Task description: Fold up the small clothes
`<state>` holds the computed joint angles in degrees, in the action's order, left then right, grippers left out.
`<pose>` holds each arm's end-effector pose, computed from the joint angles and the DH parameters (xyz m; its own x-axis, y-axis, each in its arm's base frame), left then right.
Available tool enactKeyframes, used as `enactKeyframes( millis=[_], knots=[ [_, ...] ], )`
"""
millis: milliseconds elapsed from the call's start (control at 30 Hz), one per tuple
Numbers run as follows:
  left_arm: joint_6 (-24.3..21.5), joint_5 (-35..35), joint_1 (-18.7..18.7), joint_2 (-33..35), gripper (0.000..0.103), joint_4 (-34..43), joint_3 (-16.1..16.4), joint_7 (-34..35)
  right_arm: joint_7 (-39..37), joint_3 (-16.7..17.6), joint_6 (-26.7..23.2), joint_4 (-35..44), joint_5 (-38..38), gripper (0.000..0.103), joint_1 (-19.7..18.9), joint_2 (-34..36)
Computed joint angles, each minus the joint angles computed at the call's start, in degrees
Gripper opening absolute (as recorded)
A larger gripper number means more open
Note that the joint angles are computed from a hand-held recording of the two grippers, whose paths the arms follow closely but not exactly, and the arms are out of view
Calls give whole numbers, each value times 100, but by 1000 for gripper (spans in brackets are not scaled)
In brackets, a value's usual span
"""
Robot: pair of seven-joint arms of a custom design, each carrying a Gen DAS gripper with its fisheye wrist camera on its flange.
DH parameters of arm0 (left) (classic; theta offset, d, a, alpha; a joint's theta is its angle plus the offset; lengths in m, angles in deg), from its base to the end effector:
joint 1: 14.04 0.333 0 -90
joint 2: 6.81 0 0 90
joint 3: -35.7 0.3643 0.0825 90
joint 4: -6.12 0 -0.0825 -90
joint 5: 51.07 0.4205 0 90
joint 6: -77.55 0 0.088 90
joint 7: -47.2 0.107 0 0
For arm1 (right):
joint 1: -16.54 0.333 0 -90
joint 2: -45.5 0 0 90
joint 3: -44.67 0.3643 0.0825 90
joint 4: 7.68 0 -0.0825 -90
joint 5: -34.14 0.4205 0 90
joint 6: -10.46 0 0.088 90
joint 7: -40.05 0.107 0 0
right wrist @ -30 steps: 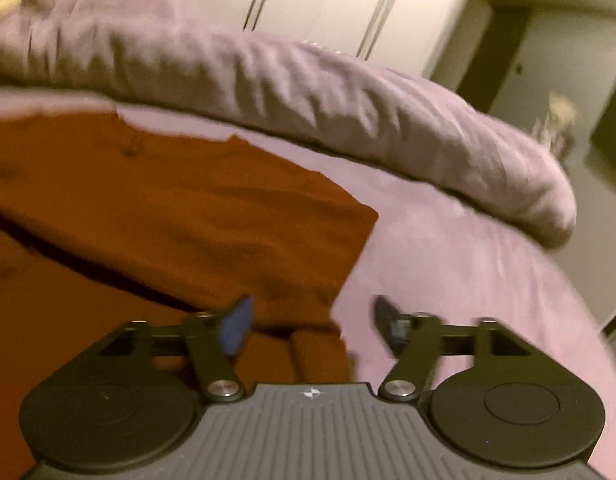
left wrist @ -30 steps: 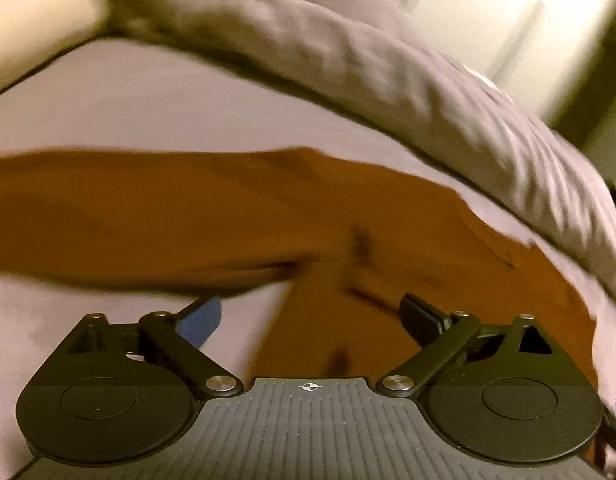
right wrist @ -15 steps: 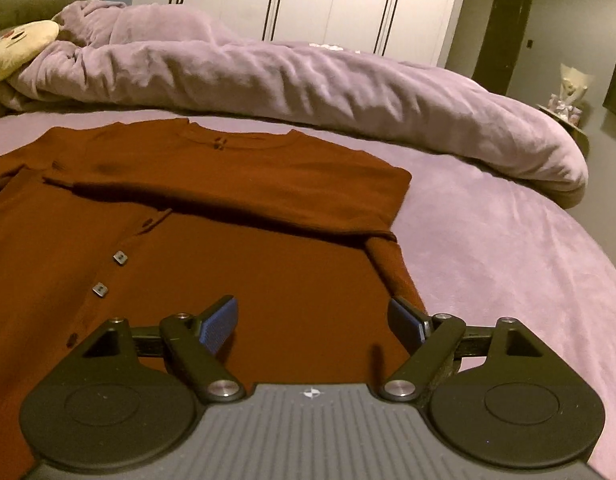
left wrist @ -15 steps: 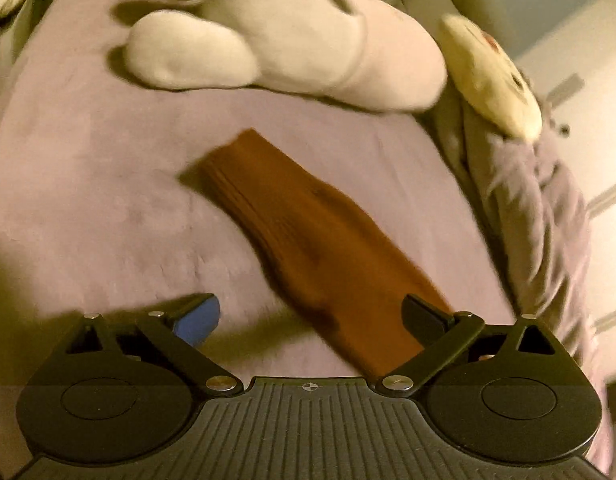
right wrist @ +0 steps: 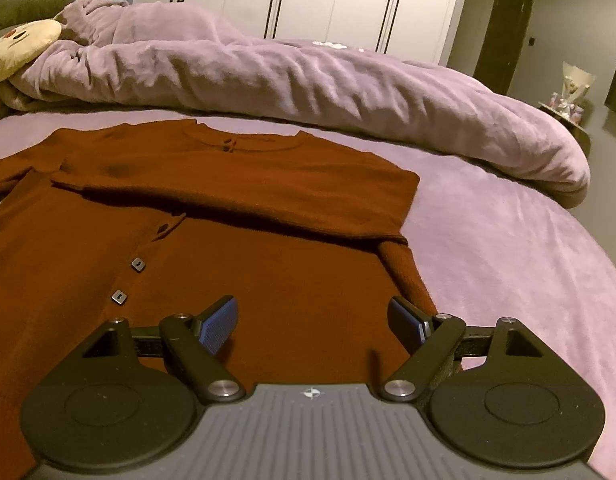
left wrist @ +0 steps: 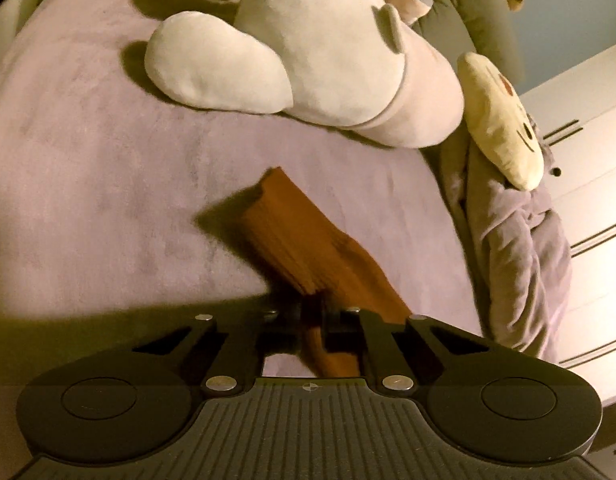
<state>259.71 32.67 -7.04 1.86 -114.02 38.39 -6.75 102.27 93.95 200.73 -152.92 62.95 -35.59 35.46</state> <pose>0.6097 0.0104 0.4238 0.6031 -0.4058 0.6867 -0.1853 -0.9086 -0.3743 0.5056 -0.0658 0.4429 -0.1295 -0.9756 0.1774 -0.6412 -0.0541 -0.7655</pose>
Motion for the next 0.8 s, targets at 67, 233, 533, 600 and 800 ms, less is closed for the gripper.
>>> enactKeyframes(
  millis=[67, 233, 533, 600, 800],
  knots=[
    [-21, 269, -35, -31, 9, 38, 29, -244, -2, -31, 1, 3, 9, 82, 24, 1],
    [-401, 424, -76, -353, 7, 104, -258, 764, 46, -264, 10, 2, 43, 82, 236, 25],
    [-296, -303, -846, 14, 8, 1240, -930, 4341, -298, -1232, 86, -18, 580, 82, 1279, 159],
    [-288, -1152, -981, 247, 9, 1369, -1195, 5579, -373, -1705, 93, -37, 652, 82, 1755, 175],
    [-801, -3160, -1033, 770, 55, 1369, -2169, 8217, -511, -3071, 118, -37, 722, 82, 3077, 190]
  ],
)
